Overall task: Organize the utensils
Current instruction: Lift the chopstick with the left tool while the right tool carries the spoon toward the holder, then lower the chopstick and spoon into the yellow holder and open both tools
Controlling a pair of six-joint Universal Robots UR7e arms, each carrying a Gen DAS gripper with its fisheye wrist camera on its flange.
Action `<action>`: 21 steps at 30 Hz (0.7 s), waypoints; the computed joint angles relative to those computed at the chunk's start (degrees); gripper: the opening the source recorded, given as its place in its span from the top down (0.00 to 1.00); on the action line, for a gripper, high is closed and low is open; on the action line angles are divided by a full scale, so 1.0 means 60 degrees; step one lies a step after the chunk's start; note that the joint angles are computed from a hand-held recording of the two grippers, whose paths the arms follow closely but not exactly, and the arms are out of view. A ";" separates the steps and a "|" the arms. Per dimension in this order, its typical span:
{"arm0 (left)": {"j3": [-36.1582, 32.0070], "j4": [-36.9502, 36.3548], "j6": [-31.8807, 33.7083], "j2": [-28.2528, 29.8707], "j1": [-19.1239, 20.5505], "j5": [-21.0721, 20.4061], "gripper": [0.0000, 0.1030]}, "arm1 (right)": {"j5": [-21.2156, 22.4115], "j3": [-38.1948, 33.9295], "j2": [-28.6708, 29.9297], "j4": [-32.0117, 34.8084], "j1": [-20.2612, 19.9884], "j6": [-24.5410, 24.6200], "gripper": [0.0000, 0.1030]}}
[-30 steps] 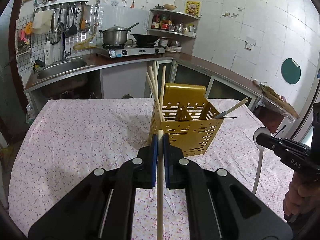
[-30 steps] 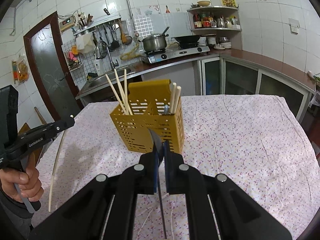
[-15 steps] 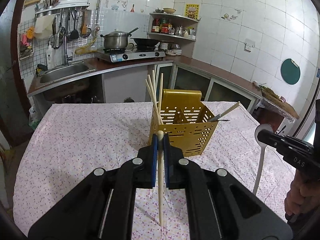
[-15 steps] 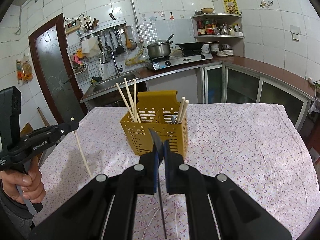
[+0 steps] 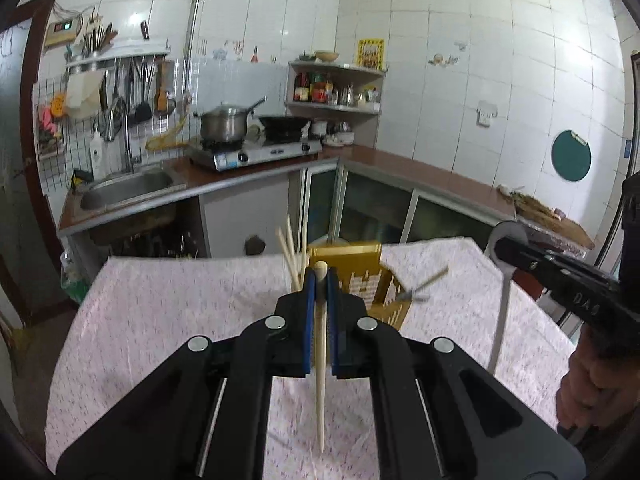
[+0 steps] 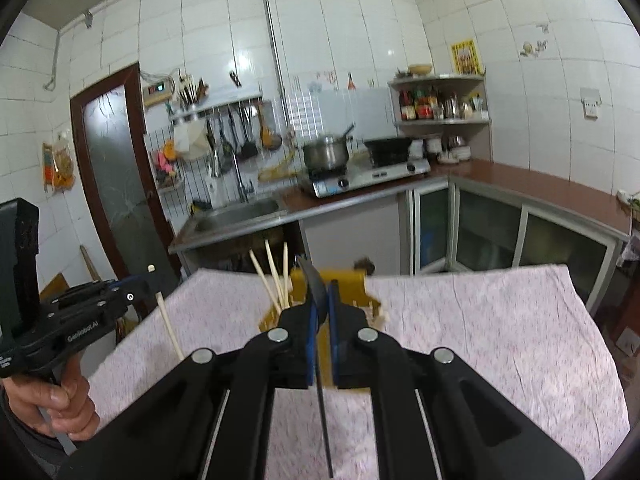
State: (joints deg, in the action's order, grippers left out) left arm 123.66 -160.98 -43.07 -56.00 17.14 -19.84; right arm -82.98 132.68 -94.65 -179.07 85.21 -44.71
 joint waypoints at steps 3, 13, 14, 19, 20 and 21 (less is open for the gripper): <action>-0.0381 -0.0725 0.1071 0.0273 0.0053 0.0237 0.96 | 0.0024 -0.0225 0.0376 -0.0380 0.0206 0.0097 0.95; -0.1900 -0.4949 0.5358 0.1738 0.0808 0.0365 0.96 | -0.0443 -0.1132 0.2045 -0.1972 0.0708 0.0063 0.95; -0.2103 -0.5330 0.5850 0.1902 0.0926 0.0263 0.96 | -0.0492 -0.1212 0.2163 -0.2030 0.0754 0.0043 0.95; -0.2907 -0.6396 0.7265 0.2440 0.1418 -0.0114 0.96 | -0.0606 -0.1825 0.2746 -0.2078 0.0896 0.0034 0.95; -0.3026 -0.6560 0.7426 0.2516 0.1521 -0.0201 0.96 | -0.0600 -0.1941 0.2847 -0.2085 0.0914 0.0072 0.95; -0.3131 -0.6749 0.7595 0.2600 0.1612 -0.0264 0.96 | -0.0559 -0.2060 0.2955 -0.2103 0.0911 0.0086 0.95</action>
State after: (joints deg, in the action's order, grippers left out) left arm 104.87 -201.47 2.50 -40.40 26.81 -21.42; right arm -86.33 120.32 -76.92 -191.69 90.68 -44.19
